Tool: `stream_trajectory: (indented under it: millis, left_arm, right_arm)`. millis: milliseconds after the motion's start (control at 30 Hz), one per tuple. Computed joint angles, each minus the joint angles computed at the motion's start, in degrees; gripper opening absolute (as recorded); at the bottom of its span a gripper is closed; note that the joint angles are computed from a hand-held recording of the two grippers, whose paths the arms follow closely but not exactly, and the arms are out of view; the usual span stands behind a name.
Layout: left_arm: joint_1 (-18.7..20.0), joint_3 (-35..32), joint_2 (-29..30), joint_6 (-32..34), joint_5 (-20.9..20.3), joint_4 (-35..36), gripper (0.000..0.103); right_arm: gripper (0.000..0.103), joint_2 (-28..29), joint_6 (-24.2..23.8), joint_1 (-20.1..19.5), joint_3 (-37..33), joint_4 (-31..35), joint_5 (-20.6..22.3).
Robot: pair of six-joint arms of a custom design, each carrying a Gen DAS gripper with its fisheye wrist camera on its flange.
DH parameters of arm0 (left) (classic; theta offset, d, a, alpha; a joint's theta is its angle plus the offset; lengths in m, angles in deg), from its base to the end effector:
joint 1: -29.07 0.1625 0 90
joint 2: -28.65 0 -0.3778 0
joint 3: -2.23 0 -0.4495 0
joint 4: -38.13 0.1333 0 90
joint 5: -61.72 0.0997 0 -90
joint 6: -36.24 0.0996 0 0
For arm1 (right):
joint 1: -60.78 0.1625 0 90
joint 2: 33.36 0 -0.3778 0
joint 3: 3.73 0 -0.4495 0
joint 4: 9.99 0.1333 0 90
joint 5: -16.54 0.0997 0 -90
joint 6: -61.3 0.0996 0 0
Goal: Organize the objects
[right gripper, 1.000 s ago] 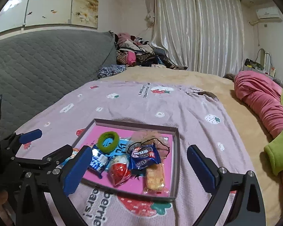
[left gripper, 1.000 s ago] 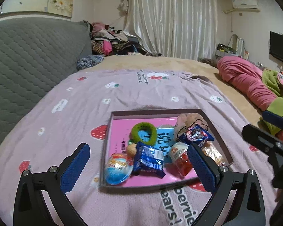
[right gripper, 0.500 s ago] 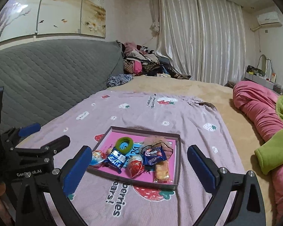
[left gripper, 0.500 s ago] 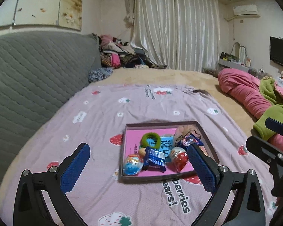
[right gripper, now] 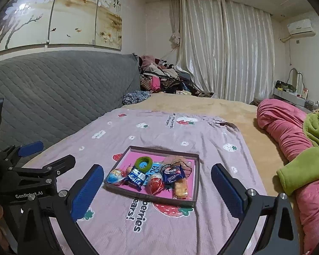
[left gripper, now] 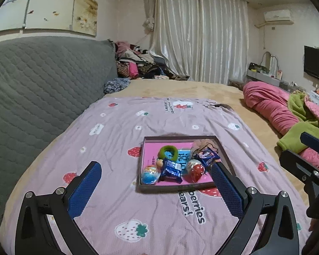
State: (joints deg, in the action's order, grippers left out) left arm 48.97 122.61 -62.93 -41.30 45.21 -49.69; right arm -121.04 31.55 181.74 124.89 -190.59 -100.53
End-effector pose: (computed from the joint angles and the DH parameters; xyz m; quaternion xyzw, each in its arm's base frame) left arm -0.3494 -0.3698 0.2480 0.1093 0.7809 -0.4941 0.3662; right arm 0.3260 -0.3723 0.2640 0.3611 -0.8111 0.4105 0.2081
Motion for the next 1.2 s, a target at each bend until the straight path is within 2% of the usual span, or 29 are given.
stream_trajectory:
  millis: [33, 167, 267, 467, 633, 833, 1200]
  left_arm:
    - [-0.6, -0.2, -0.4, -2.4, -0.5, 2.9, 0.103]
    - [-1.7, 0.5, -1.6, -4.7, -0.6, 5.0, 0.103]
    - [-2.5, 0.1, -1.8, -9.3, -1.3, 9.9, 0.103]
    - [-3.3, 0.1, -1.3, -12.6, -2.0, 13.5, 0.103]
    - [-3.6, 3.2, -2.6, -8.7, -3.0, 6.8, 0.103]
    - [-3.5, 5.1, -1.9, -10.0, -2.2, 5.6, 0.103]
    - [0.7, 9.6, 0.1, -3.1, -5.1, -6.7, 0.103]
  right_arm:
    - [0.102, -0.3, 0.2, 0.1, 0.2, 0.3, 0.0]
    - [0.102, -1.1, 0.3, 0.7, 0.9, 1.0, -0.8]
    - [0.102, -1.9, 0.3, 0.9, 1.8, 0.9, -1.0]
    - [0.102, -3.1, 0.2, 0.7, 3.8, 0.3, -1.1]
    - [0.102, -3.8, 0.9, -0.4, 5.1, 0.5, -0.8]
    - [0.102, -4.4, 0.6, -2.7, 7.4, -0.4, 0.2]
    - [0.102, -3.4, -1.3, -7.7, 11.4, -4.9, 1.9]
